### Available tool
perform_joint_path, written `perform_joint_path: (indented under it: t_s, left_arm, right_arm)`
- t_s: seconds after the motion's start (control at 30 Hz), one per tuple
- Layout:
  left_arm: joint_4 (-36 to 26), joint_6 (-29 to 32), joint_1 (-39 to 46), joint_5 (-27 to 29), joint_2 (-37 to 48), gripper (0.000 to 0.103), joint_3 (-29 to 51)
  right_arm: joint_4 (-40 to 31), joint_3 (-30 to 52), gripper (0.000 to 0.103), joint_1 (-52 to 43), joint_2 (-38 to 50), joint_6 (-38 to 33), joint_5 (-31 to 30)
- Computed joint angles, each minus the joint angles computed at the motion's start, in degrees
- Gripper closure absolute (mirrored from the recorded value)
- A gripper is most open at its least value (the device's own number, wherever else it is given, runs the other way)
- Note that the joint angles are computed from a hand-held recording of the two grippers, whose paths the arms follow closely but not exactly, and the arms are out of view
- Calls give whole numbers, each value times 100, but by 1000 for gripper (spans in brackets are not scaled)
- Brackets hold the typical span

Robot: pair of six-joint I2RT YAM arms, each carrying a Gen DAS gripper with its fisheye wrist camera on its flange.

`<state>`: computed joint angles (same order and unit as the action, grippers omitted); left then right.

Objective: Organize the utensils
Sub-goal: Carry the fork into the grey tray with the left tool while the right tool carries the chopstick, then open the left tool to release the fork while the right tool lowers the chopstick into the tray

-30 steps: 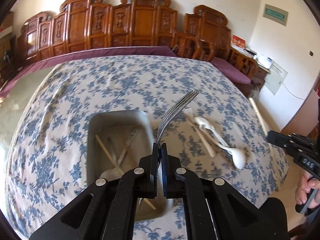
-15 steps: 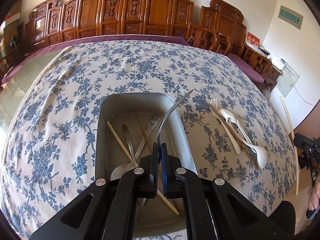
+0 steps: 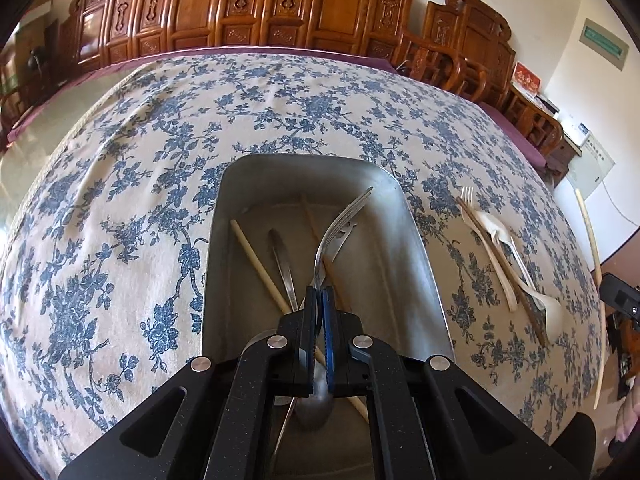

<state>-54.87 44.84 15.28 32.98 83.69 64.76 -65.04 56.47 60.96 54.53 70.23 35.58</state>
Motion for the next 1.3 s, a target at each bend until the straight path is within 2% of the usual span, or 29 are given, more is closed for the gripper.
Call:
perform_joint_path:
  t_s: [0.33, 0.6, 0.87, 1.3]
  left_arm:
    - [122, -14, -89, -118, -17, 101, 31]
    - [-224, 333, 306, 173, -25, 101, 407]
    - [-452, 740, 778, 378, 84, 101, 849]
    - [-456, 775, 1124, 368, 538, 101, 1422]
  right_arm:
    - [639, 319, 97, -437, 644, -624, -314]
    - [914, 868, 97, -650, 1239, -1002, -446]
    - [1475, 1491, 97, -997, 2037, -1489, -794]
    - [2573, 1910, 97, -1556, 3141, -1856, -1445]
